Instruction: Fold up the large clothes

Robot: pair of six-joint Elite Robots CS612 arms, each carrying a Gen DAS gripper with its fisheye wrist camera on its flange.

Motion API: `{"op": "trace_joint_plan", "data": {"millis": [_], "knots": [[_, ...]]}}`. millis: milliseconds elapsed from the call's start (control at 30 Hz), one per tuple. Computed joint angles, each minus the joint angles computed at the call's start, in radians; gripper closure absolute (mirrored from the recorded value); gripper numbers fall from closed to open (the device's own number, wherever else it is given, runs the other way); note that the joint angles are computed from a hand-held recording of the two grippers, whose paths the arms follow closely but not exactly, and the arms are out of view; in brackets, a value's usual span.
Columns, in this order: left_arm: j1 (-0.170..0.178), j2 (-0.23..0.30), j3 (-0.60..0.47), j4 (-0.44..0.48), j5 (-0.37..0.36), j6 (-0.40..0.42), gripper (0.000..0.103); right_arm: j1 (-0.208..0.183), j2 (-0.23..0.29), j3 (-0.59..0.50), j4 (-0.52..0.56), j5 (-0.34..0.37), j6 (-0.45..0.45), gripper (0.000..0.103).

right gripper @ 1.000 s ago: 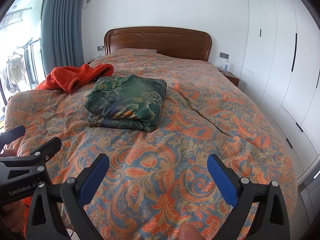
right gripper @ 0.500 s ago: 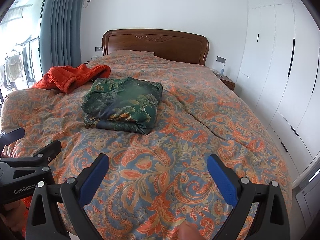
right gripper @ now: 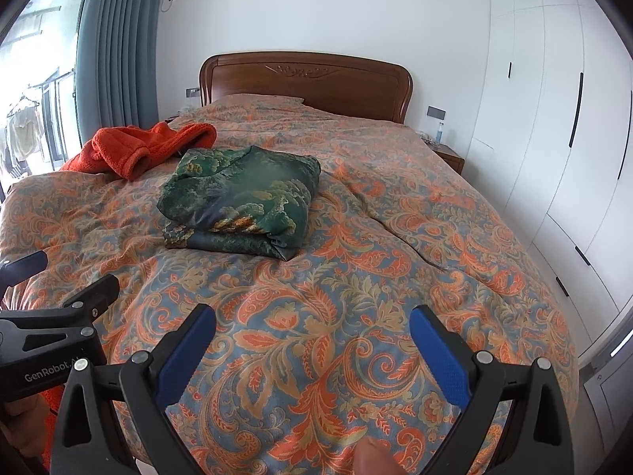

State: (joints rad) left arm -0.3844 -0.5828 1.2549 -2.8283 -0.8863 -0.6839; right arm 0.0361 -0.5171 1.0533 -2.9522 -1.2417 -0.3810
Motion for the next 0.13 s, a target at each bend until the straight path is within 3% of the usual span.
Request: {"op": "trace_joint_plan", "data": {"millis": [133], "knots": [[-0.002, 0.002, 0.001, -0.006, 0.007, 0.004, 0.0, -0.001, 0.002, -0.003, 0.006, -0.002, 0.002, 0.003]]}}
